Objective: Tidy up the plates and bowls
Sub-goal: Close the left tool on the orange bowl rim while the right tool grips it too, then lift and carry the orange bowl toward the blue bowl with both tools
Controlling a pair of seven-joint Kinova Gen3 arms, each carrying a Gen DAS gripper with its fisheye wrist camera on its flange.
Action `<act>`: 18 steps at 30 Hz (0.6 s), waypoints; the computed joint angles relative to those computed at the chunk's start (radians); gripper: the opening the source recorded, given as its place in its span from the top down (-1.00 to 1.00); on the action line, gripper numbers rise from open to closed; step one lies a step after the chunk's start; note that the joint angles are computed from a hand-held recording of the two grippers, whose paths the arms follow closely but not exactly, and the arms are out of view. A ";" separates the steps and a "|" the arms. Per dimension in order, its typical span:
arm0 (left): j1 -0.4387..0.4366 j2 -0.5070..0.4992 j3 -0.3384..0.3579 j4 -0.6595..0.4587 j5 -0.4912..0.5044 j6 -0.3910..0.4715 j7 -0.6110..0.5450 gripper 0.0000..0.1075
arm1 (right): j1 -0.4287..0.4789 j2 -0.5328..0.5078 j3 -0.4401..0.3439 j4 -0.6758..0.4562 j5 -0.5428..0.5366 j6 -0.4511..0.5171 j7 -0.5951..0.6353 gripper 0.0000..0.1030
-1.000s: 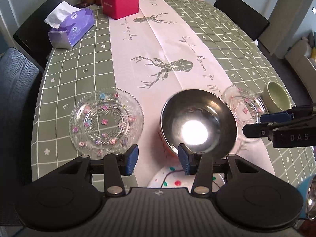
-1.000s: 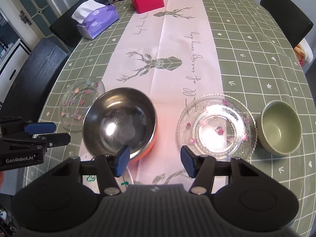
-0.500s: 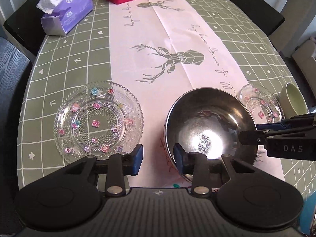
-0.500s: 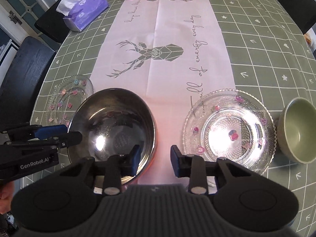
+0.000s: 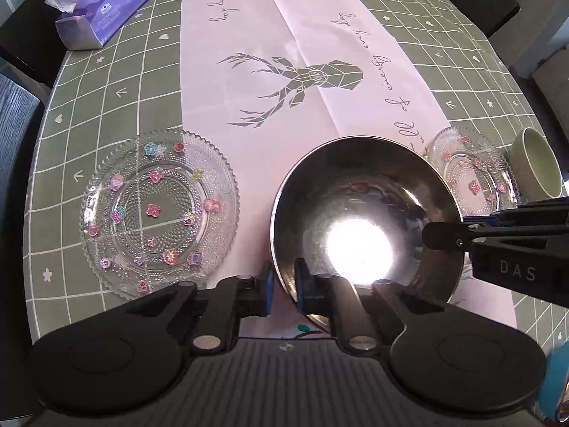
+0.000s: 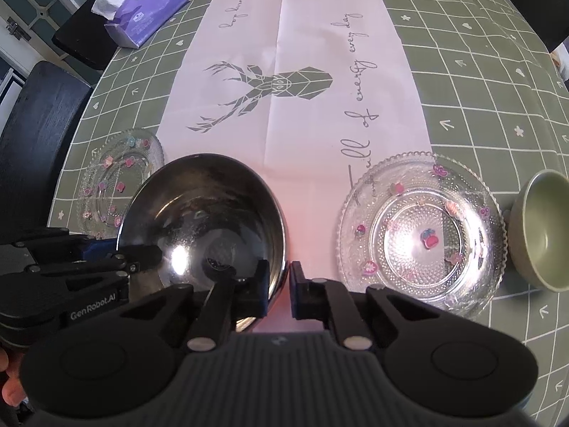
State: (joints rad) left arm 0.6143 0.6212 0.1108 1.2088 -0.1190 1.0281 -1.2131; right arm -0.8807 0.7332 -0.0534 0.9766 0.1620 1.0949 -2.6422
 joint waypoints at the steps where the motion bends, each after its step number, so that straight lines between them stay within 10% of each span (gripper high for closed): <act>1: 0.008 0.003 -0.004 -0.008 -0.007 0.010 0.006 0.77 | -0.001 -0.001 0.002 0.000 0.000 0.001 -0.005 0.84; 18: 0.063 -0.080 0.005 -0.006 -0.055 0.119 0.042 0.78 | -0.050 -0.069 -0.011 0.011 0.024 0.062 -0.001 0.85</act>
State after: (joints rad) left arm 0.6773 0.5411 0.1162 1.2031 -0.1741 1.1473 -1.1708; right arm -0.9303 0.6642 -0.0648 0.9874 0.1860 1.1570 -2.6434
